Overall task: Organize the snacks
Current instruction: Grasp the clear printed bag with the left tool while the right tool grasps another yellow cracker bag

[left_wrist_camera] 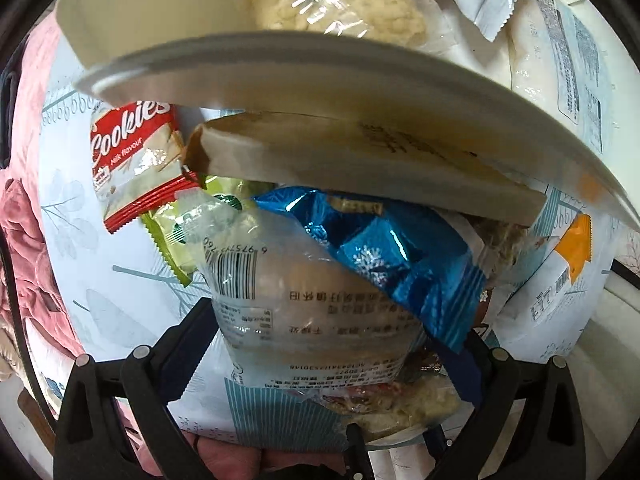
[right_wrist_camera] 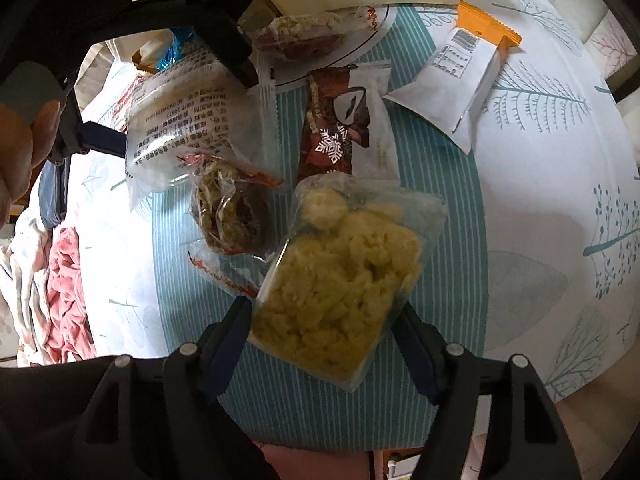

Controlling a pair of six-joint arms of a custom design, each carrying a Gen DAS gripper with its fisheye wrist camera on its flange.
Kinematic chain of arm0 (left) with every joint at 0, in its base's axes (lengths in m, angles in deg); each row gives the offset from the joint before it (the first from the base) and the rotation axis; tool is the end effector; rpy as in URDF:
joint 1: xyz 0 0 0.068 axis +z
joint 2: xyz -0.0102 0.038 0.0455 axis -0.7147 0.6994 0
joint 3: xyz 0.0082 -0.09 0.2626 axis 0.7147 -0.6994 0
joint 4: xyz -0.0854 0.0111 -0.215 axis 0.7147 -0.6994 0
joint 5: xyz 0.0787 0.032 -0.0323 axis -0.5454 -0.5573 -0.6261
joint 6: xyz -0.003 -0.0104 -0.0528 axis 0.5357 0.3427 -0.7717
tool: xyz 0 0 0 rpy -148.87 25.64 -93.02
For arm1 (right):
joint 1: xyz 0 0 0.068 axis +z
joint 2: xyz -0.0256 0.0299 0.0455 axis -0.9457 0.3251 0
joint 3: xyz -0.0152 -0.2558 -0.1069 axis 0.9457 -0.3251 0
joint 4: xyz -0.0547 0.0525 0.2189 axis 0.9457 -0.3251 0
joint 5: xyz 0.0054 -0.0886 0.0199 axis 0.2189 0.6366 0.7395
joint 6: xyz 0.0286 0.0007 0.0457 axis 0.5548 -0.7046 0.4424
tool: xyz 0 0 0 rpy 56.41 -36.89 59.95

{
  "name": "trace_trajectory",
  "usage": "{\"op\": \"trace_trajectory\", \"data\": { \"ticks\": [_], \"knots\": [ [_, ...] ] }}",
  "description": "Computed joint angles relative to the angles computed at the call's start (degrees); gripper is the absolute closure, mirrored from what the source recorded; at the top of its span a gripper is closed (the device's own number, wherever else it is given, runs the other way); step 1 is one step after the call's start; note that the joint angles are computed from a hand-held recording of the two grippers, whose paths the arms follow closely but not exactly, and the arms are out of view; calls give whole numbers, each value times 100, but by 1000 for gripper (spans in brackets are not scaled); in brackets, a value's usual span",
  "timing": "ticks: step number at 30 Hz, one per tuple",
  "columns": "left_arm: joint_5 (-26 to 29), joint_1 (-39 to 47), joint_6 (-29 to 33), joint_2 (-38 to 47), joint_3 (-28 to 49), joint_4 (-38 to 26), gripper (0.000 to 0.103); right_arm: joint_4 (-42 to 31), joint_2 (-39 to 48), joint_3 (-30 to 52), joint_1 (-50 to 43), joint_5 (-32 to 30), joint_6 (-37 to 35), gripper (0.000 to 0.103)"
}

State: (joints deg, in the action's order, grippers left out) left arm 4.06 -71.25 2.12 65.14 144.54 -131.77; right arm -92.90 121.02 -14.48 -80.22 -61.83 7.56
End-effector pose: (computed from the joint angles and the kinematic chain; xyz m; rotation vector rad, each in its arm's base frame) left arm 0.3663 -0.1842 0.0809 0.2645 -2.8157 0.0931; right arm 0.1838 -0.0216 0.0929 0.0895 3.1032 0.3510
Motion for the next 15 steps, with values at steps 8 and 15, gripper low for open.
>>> {"op": "trace_trajectory", "data": {
  "ticks": [8, 15],
  "knots": [
    [236, 149, 82, -5, 95, 42, 25, -458, 86, 276, -539, -27, -414, 39],
    [465, 367, 134, -402, -676, 261, 28, -741, -40, 310, -725, 39, -364, 39]
  ]
}}
